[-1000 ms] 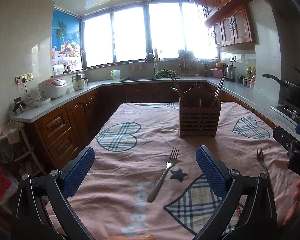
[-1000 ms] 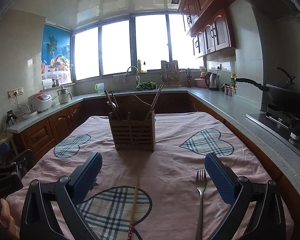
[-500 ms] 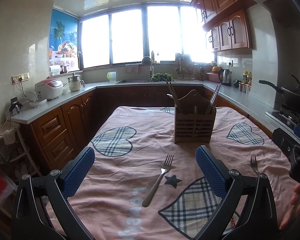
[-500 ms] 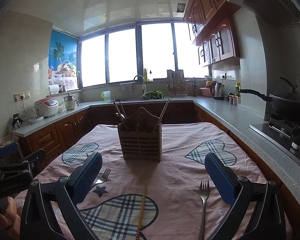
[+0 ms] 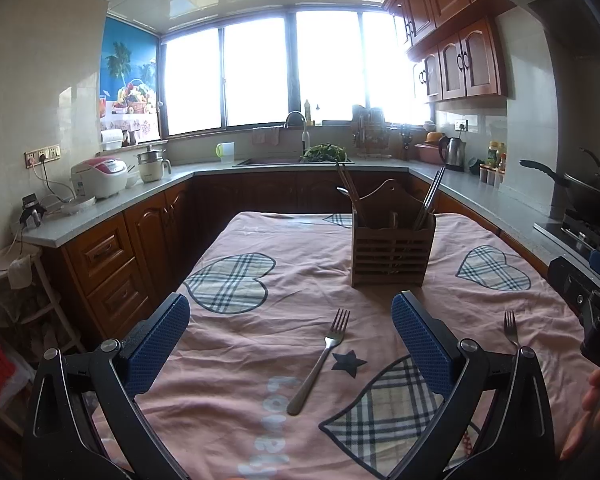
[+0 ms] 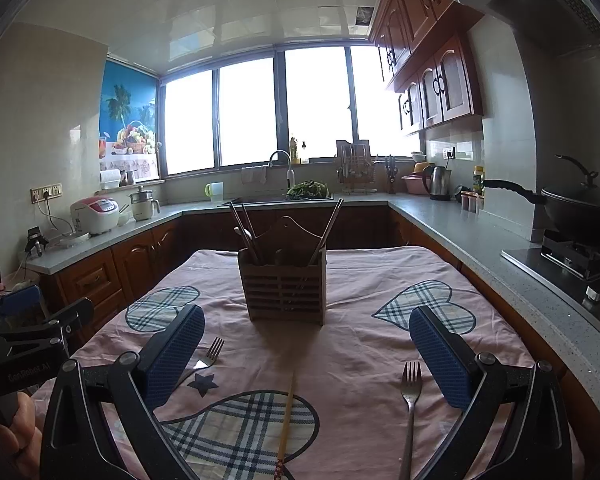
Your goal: Organize utensils
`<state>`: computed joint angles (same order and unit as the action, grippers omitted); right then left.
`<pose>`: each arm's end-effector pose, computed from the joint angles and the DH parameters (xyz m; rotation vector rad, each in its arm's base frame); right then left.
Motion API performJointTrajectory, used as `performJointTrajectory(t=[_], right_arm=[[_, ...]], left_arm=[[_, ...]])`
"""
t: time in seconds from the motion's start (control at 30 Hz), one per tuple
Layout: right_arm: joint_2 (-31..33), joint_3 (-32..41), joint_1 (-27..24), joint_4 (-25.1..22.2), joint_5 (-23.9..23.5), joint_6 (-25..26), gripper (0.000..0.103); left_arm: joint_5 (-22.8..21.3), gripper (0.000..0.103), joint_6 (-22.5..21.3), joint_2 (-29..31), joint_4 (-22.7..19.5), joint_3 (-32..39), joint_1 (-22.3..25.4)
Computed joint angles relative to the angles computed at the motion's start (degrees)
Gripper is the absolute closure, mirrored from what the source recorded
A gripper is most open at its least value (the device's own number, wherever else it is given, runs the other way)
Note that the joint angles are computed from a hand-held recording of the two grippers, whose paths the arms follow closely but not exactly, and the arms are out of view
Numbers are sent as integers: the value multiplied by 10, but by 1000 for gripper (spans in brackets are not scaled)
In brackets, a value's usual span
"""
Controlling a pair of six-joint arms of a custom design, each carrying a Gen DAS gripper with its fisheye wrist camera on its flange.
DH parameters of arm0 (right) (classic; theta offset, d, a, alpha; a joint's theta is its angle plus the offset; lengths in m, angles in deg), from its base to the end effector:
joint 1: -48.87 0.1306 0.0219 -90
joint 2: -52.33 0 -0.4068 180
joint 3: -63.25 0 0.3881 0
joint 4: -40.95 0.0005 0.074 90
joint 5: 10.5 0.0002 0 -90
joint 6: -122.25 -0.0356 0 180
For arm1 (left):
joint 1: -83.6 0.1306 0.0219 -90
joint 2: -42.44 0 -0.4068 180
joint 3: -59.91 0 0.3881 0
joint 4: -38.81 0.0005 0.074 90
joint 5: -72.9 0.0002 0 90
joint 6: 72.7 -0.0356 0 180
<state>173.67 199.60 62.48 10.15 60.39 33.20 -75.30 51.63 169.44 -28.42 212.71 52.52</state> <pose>0.6892 0.1784 0.5491 -0.4658 1.7963 0.4615 0.6025 -0.3284 0.5629 -0.5285 1.8775 0.4248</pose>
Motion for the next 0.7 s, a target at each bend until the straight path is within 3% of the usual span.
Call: performJointTrajectory(t=[0.7], right_arm=[[1,2,0,-1,-1,-3,0]], left_arm=[[2,0,-1,10,-12,20,0]])
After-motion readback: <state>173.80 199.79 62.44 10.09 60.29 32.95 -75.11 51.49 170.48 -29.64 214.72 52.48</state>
